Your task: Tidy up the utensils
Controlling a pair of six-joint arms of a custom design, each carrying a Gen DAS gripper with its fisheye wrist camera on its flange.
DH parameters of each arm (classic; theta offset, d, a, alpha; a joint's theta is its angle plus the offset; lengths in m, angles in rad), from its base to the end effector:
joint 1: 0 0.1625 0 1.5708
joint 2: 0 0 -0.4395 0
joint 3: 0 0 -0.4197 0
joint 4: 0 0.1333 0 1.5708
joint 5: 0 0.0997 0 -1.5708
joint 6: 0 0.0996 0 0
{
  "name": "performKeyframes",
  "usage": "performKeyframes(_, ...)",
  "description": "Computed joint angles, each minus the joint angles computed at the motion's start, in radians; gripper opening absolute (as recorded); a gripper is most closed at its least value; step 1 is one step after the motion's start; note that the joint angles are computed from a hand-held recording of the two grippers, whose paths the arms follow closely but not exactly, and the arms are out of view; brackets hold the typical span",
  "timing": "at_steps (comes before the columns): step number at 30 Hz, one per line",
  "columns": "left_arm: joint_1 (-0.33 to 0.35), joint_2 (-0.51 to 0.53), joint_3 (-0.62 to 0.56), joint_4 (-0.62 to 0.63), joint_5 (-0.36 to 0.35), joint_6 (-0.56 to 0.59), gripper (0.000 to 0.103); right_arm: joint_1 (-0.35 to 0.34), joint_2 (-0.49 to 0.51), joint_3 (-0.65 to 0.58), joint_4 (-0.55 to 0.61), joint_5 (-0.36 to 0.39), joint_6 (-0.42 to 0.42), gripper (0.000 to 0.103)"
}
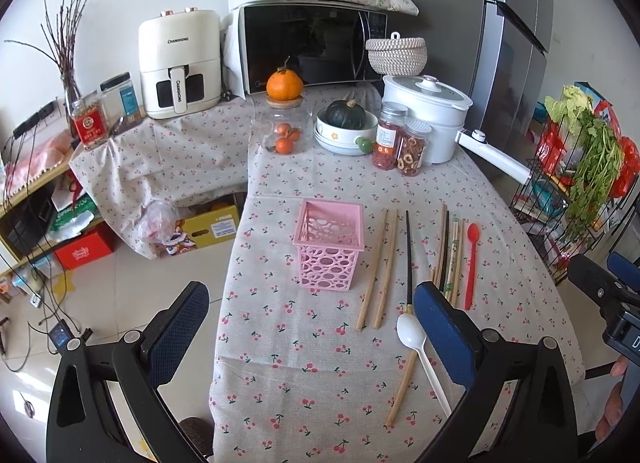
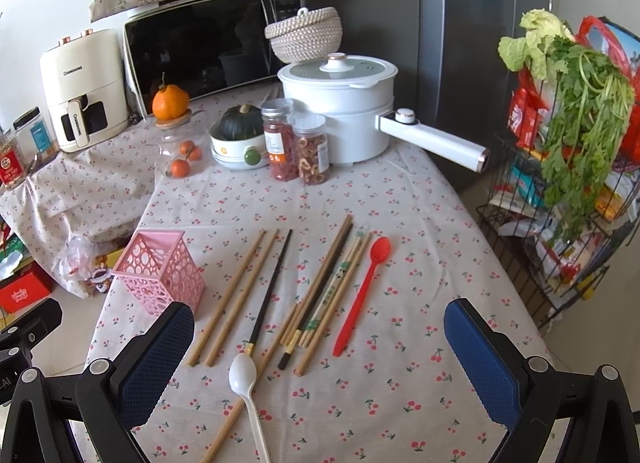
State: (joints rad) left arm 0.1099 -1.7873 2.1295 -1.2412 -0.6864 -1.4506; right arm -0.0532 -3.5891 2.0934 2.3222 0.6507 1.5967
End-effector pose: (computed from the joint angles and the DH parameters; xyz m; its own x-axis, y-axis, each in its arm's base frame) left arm -0.3146 -0.2463 0.3394 -0.7233 -0.0034 -0.6905 0.4994 0.6881 -0.5264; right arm 0.3853 -0.2334 0.2789 -0.7474 0.0555 0.6621 -0.4869 0.6323 -0.6026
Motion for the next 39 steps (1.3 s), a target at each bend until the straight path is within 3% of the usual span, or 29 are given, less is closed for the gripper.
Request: performKeyframes(39, 0.001, 0.014, -0.004, 0.006, -0.002, -0.001, 0.103, -0.011, -0.016, 0.008, 0.028, 0.015, -0.029, 0.103)
